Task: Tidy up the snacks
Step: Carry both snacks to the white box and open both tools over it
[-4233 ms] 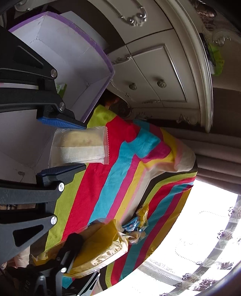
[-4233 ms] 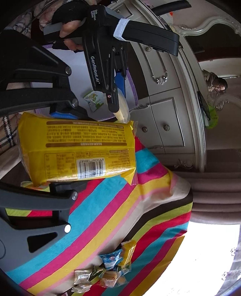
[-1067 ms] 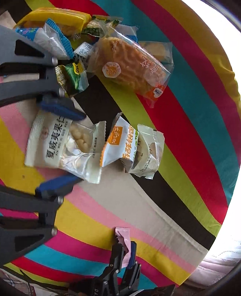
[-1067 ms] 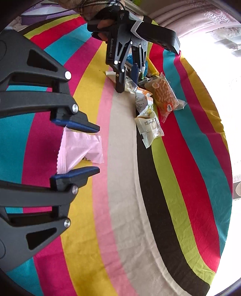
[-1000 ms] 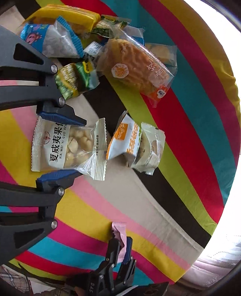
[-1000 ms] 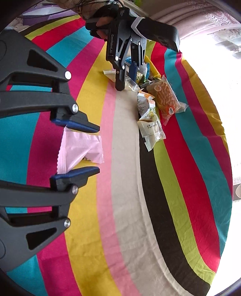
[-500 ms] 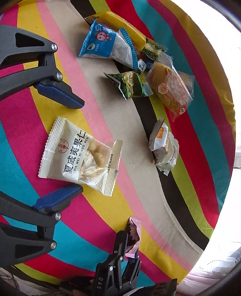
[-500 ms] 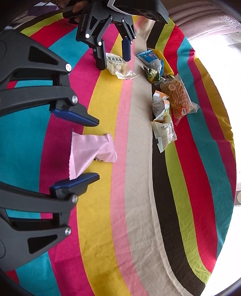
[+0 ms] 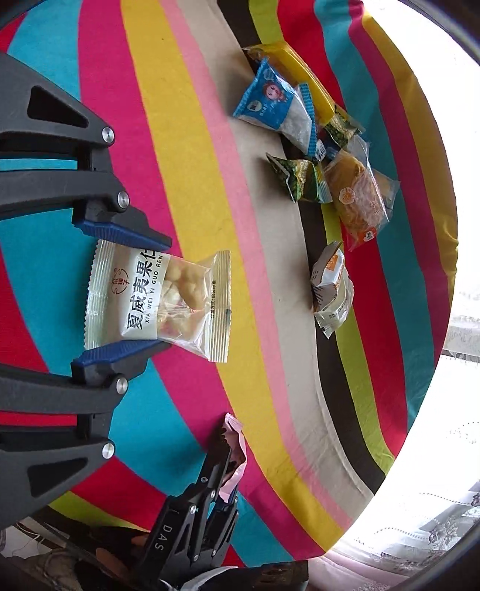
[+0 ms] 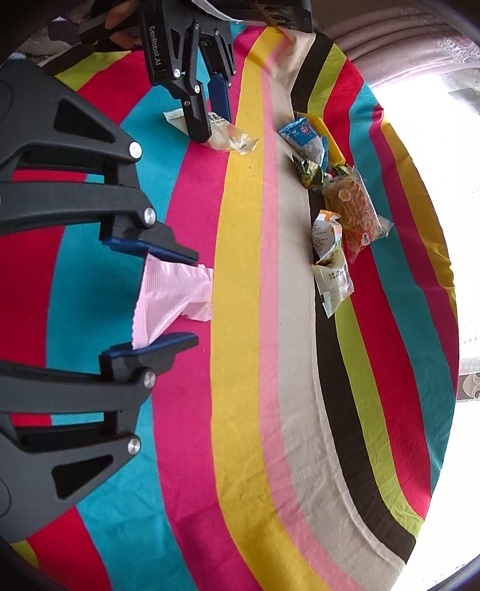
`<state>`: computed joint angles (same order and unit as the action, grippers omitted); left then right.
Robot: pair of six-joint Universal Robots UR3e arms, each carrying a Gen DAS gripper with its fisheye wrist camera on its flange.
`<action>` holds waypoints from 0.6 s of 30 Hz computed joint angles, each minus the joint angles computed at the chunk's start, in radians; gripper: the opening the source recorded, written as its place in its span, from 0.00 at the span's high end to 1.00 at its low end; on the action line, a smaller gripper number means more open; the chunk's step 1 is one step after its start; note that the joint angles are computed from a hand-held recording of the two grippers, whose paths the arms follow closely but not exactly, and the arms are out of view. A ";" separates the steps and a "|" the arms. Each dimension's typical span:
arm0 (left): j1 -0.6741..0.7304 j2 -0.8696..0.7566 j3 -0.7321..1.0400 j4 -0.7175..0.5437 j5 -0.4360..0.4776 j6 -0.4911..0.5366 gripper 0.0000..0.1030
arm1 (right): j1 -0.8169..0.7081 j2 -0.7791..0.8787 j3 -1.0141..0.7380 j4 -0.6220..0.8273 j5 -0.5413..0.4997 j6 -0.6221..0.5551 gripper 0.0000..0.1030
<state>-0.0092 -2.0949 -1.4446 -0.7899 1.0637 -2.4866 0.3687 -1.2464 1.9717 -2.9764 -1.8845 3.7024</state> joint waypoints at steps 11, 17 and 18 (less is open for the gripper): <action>0.120 0.324 -0.366 0.050 -0.013 0.062 0.54 | 0.178 0.031 -0.123 0.081 -0.068 0.065 0.59; 0.214 0.448 -0.475 0.006 -0.041 0.124 0.54 | 0.254 0.081 -0.223 0.126 -0.124 0.087 0.59; 0.230 0.462 -0.484 -0.004 -0.047 0.135 0.54 | 0.262 0.087 -0.238 0.132 -0.129 0.089 0.59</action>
